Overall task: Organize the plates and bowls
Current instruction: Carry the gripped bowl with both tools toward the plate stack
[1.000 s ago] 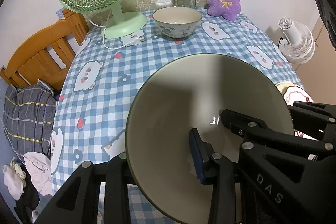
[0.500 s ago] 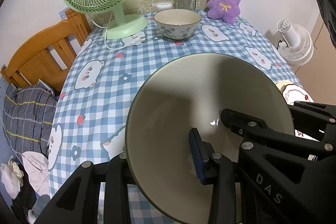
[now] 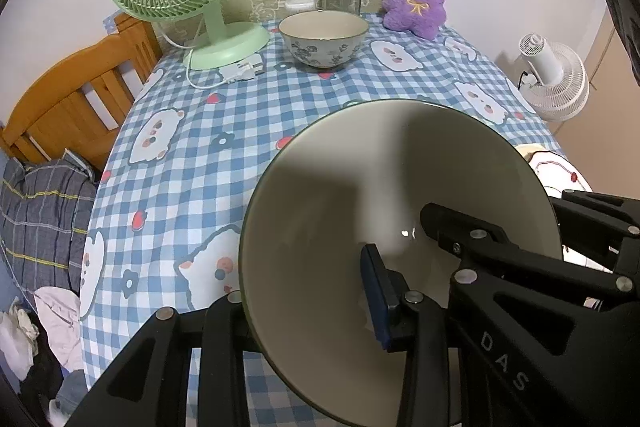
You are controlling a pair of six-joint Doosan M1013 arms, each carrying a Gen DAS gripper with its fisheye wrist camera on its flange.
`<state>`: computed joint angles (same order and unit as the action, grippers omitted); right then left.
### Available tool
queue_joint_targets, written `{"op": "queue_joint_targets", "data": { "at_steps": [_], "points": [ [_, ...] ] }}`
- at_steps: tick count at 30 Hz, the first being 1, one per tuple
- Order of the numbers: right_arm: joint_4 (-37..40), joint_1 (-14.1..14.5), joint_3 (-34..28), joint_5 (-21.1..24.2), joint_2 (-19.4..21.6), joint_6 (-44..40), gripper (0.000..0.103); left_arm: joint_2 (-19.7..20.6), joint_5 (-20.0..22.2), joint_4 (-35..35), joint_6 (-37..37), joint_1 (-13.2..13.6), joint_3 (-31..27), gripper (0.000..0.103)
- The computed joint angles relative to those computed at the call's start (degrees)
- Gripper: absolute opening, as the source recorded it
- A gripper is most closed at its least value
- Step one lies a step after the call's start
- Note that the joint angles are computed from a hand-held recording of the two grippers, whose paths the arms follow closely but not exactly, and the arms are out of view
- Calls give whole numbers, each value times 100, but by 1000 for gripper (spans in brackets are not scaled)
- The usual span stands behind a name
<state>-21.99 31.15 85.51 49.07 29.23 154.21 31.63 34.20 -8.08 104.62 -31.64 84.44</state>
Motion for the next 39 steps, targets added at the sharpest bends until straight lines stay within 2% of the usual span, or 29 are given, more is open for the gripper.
{"op": "queue_joint_targets", "data": {
  "at_steps": [11,21,31,39],
  "points": [
    [135,-76,88,-215,28,-38,28,86,-4,226,-196,-29,-48,37],
    [152,-114,222,-490,-21,53,30,67,-247,420,-307,-71,25,38],
    [189,-107,340,-731,-60,-24,30,-47,-644,1142,-908,-153,271,41],
    [216,-106,401,-796,-87,31,30,-72,-637,1141,-969,-149,302,43]
  ]
}}
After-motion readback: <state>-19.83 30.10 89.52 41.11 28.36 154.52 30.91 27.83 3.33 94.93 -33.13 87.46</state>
